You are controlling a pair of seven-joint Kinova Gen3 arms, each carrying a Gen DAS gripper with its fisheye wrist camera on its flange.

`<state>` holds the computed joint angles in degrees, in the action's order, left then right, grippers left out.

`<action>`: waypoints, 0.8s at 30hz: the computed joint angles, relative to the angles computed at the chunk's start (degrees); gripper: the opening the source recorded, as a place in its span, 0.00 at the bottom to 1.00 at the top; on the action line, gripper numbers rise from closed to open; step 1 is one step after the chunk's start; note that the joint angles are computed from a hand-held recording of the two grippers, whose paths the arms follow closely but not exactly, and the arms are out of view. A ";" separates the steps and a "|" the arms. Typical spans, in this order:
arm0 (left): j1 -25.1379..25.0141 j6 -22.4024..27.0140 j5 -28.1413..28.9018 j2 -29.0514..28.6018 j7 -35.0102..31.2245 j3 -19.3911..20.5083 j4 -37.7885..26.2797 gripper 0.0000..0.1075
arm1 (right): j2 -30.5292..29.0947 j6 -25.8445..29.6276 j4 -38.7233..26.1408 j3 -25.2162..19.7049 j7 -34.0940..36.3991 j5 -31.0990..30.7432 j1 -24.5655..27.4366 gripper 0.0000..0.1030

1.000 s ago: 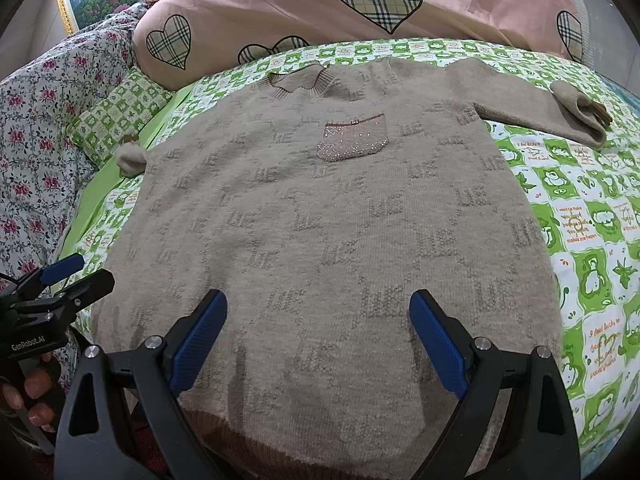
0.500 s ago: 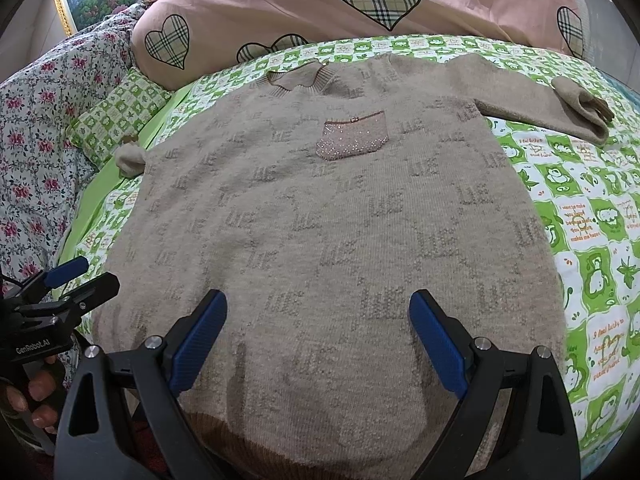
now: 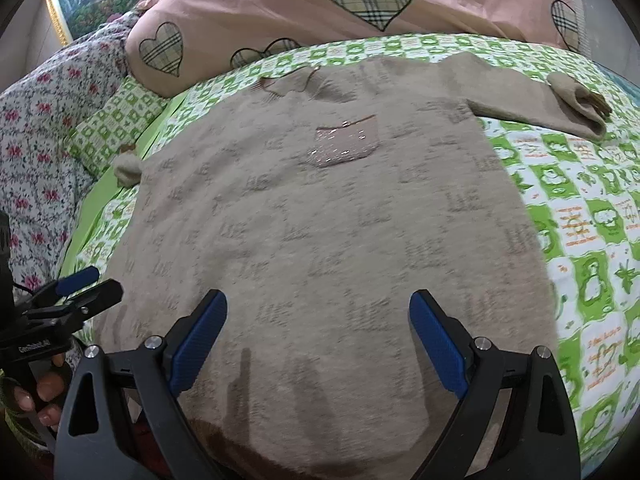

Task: Fold small clothes
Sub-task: 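Grasp the brown cuff of the sweater sleeve with the right gripper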

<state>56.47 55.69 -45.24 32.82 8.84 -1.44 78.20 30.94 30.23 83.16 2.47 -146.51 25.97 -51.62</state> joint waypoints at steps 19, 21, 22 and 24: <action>-6.47 1.77 8.42 4.27 -14.03 -0.06 -9.19 0.90 | -4.94 -7.23 3.28 7.40 -9.84 -1.66 15.81 0.74; -6.87 2.16 9.46 5.07 -15.56 -0.28 -10.57 0.90 | -4.06 -6.97 1.47 6.64 -9.54 -3.84 19.58 0.66; -7.18 2.47 10.06 5.59 -16.49 -0.32 -11.43 0.90 | -3.22 -7.31 0.34 5.95 -8.95 -5.35 21.68 0.66; -7.64 2.94 11.19 6.43 -18.01 -0.50 -12.77 0.90 | -0.96 -6.08 -3.01 5.83 -8.16 -7.35 24.01 0.65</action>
<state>48.83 58.63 -34.05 39.24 -9.17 -1.94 65.43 29.98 24.14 80.15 8.29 -154.67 18.62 -27.62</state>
